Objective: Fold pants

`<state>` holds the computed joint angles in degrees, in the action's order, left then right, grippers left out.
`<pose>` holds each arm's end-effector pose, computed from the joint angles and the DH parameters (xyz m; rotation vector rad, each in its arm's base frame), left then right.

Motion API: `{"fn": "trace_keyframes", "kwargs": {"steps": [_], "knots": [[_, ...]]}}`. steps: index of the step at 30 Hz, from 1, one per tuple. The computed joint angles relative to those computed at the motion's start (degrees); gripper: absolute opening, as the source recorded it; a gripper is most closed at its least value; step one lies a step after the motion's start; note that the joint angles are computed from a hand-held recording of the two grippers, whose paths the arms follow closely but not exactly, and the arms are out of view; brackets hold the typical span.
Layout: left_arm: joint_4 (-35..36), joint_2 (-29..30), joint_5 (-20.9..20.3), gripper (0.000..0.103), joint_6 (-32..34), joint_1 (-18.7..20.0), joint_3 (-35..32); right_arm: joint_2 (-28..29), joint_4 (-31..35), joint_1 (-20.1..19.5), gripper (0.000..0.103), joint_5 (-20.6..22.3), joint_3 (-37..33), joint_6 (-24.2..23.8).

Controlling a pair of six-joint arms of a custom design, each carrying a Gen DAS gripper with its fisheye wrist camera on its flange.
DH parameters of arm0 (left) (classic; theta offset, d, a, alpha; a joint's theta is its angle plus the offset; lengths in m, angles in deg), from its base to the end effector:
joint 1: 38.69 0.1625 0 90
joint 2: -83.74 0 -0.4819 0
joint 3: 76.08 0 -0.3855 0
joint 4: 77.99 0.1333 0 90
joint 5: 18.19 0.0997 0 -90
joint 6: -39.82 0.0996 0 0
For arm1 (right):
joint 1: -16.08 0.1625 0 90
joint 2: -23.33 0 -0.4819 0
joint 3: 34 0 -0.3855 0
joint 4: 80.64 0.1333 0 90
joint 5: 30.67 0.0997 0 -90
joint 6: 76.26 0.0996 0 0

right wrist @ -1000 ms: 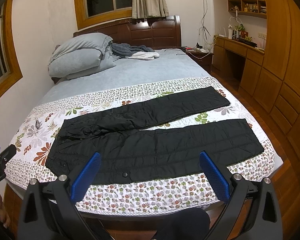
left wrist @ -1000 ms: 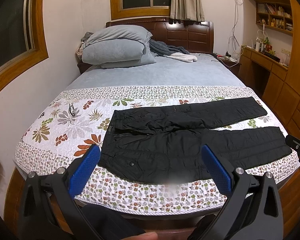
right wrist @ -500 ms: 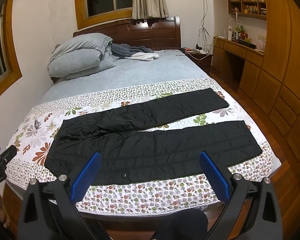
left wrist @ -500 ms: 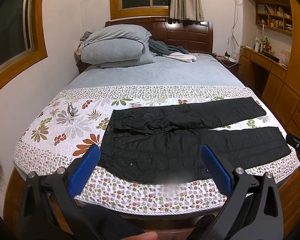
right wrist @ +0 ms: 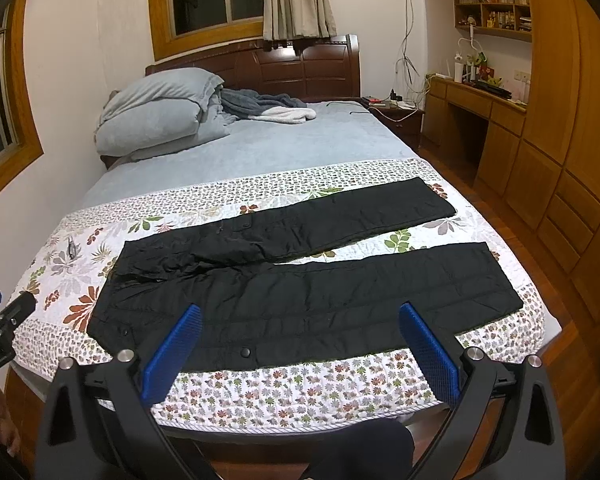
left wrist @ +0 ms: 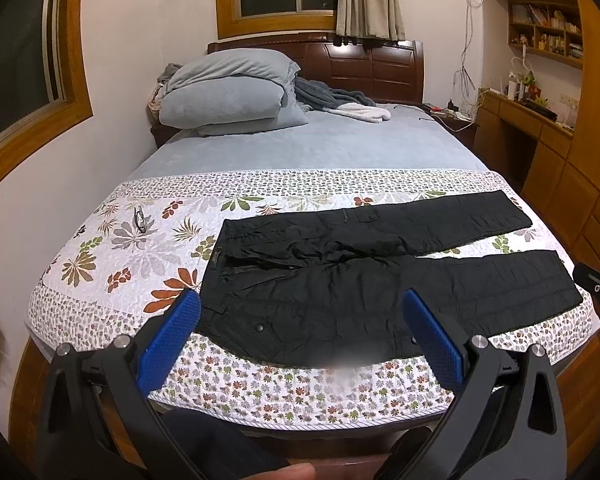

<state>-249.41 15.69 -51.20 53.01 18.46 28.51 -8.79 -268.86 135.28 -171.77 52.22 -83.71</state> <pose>-0.1427 -0.6207 0.4118 0.3837 2.0937 -1.0377 0.4143 -0.6269 0.1310 0.2856 -2.2108 1.0683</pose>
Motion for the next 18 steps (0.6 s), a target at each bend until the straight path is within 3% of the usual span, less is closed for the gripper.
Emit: {"fn": "trace_keyframes", "kwargs": {"steps": [9, 11, 12, 15, 17, 18], "knots": [[-0.2, 0.0, -0.1, 0.100, 0.0, 0.0, 0.1, 0.1, -0.2, 0.0, 0.100, -0.1, 0.0, -0.3], [1.3, -0.3, -1.8, 0.100, -0.3, 0.7, -0.3, 0.0, -0.2, -0.2, 0.100, 0.1, 0.2, -0.4], [2.7, -0.6, -3.5, 0.100, -1.2, 1.4, -0.7, -0.2, 0.1, -0.5, 0.100, 0.8, 0.3, -0.2], [13.5, -2.0, -14.2, 0.100, -7.9, 6.5, -4.7, -2.1, 4.1, -2.8, 0.100, 6.6, 1.8, 3.1], [22.0, -1.7, -25.6, 0.100, -13.0, 12.5, -10.0, -3.2, 7.3, -4.9, 0.100, 9.8, 2.4, 4.9], [23.9, -1.2, -28.9, 0.100, -14.2, 14.7, -11.8, -3.4, 8.2, -5.7, 0.100, 11.0, 2.4, 5.3]]}}
